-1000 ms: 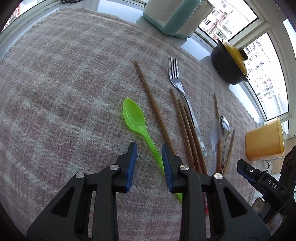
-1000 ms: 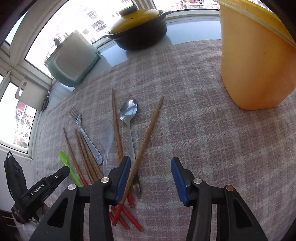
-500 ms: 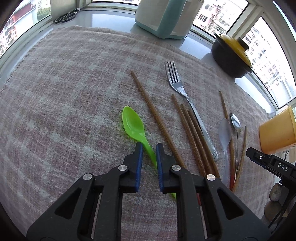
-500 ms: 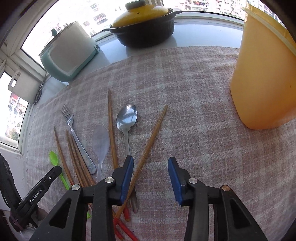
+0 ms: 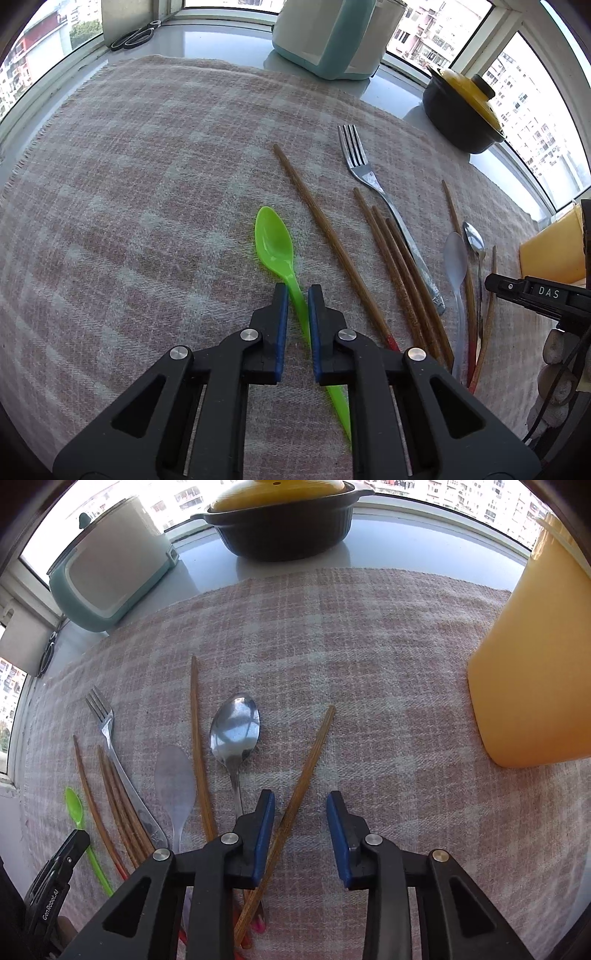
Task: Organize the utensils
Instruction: 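Lower the left tool onto the green plastic spoon and close it while the right tool approaches the chopsticks, then close the right tool on one wooden chopstick and lift it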
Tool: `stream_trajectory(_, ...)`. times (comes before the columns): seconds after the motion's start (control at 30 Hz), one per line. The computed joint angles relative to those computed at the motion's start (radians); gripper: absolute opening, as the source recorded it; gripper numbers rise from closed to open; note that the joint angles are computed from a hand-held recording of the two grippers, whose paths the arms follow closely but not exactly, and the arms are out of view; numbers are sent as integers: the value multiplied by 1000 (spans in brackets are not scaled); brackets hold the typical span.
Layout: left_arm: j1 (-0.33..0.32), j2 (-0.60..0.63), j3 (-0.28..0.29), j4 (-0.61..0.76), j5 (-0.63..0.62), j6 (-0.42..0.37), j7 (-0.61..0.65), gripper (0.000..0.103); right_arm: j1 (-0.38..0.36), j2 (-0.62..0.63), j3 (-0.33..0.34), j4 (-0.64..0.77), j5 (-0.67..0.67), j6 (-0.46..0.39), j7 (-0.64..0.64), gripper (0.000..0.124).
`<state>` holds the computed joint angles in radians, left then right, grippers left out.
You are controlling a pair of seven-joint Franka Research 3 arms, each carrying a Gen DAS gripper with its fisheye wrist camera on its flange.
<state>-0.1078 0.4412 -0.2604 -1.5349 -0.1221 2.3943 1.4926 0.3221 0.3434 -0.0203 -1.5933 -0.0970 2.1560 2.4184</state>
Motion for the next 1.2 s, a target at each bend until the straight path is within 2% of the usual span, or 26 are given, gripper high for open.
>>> stream_trajectory(0.27, 16, -6, -9, -12, -31, 6, 27, 8, -29, 67, 24, 110, 124, -67, -96, 20)
stream_trajectory(0.5, 27, -13, -14, -16, -61, -6, 47, 6, 10, 98, 15, 170, 87, -142, -124, 5)
stream_trajectory(0.57, 30, -19, -12, -19, -67, -7, 54, 3, 10, 72, 15, 126, 101, -108, -111, 4)
stream_trajectory(0.83, 36, -58, -8, -53, -93, 7, 74, 3, -3, -84, 17, -91, 91, 68, -81, 4)
stream_trajectory(1.03, 30, -94, 4, -95, -92, 30, 41, 3, -26, -130, 34, -151, 98, 119, -136, 4)
stream_trajectory(1.2, 19, -109, 10, -117, -75, 49, 0, 3, -37, -137, 37, -161, 109, 123, -172, 4)
